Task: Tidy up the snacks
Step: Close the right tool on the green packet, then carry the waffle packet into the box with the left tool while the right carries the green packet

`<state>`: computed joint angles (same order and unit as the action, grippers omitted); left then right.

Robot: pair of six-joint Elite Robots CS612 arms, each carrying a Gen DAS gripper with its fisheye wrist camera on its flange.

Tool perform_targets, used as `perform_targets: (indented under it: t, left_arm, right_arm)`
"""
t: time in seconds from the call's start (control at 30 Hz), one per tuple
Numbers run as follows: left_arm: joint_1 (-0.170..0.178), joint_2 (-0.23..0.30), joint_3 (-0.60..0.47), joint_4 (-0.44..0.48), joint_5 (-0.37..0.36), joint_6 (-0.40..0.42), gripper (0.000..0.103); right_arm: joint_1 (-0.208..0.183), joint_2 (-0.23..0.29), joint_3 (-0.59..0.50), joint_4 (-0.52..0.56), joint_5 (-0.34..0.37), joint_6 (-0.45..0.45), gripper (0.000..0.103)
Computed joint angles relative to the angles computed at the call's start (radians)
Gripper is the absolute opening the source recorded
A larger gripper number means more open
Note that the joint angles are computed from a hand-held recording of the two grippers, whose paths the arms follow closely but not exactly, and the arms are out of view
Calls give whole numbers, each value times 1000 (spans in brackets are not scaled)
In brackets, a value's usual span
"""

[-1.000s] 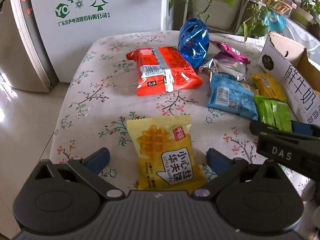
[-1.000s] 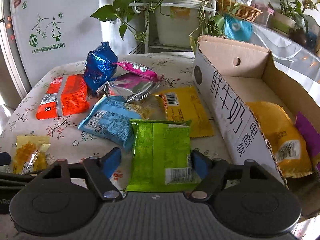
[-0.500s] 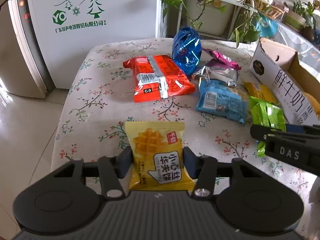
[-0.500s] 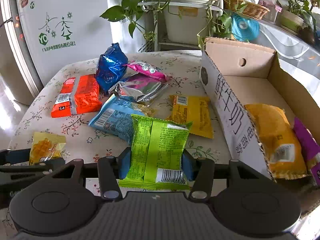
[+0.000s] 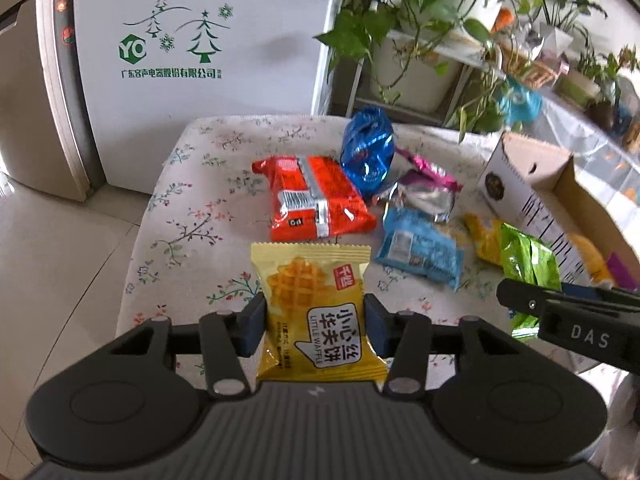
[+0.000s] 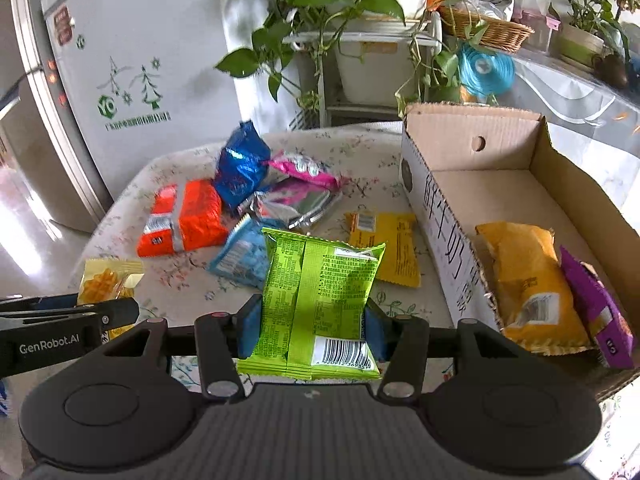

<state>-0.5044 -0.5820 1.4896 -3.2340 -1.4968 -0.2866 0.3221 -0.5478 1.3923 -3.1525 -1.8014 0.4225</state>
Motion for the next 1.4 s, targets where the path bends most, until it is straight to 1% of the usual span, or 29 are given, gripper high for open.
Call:
perform_targets:
  t: [0.13, 0.23, 0.37, 0.47, 0.53, 0.57, 0.7, 0.77, 1.0, 1.13, 1.27, 1.4]
  left_arm:
    - [1, -10, 11, -16, 1, -11, 49]
    - [0, -15, 17, -20, -2, -15, 49]
    - [-2, -22, 31, -27, 0, -21, 49]
    - [0, -26, 38, -22, -5, -39, 49]
    - [0, -28, 42, -19, -6, -49, 49]
    - [-1, -29, 43, -19, -3, -52, 49]
    - [-5, -33, 49, -22, 8, -58, 49]
    - [-9, -35, 49, -27, 12, -53, 49]
    - [-18, -41, 37, -45, 9, -68, 49]
    - [-22, -42, 21, -52, 7, -69, 49]
    - [-28, -40, -2, -58, -6, -69, 49]
    - [-35, -34, -31, -53, -22, -76, 49]
  right_arm:
    - [-8, -14, 14, -15, 43, -4, 58]
    - [-21, -27, 27, -13, 111, -1, 58]
    - [-31, -43, 35, 9, 169, -77, 58]
    - [-40, -57, 43, 22, 198, -135, 58]
    - [-46, -62, 49, 23, 215, -147, 58]
    - [-48, -63, 52, 14, 221, -139, 58]
    - [-50, -54, 50, -24, 210, -98, 58]
    - [-53, -51, 45, -34, 224, -85, 58]
    - [-55, -47, 31, -82, 214, -90, 58]
    - [-62, -52, 34, -122, 186, -84, 58]
    - [-78, -57, 40, -163, 177, -47, 58]
    - [-95, -65, 51, -189, 149, 16, 58]
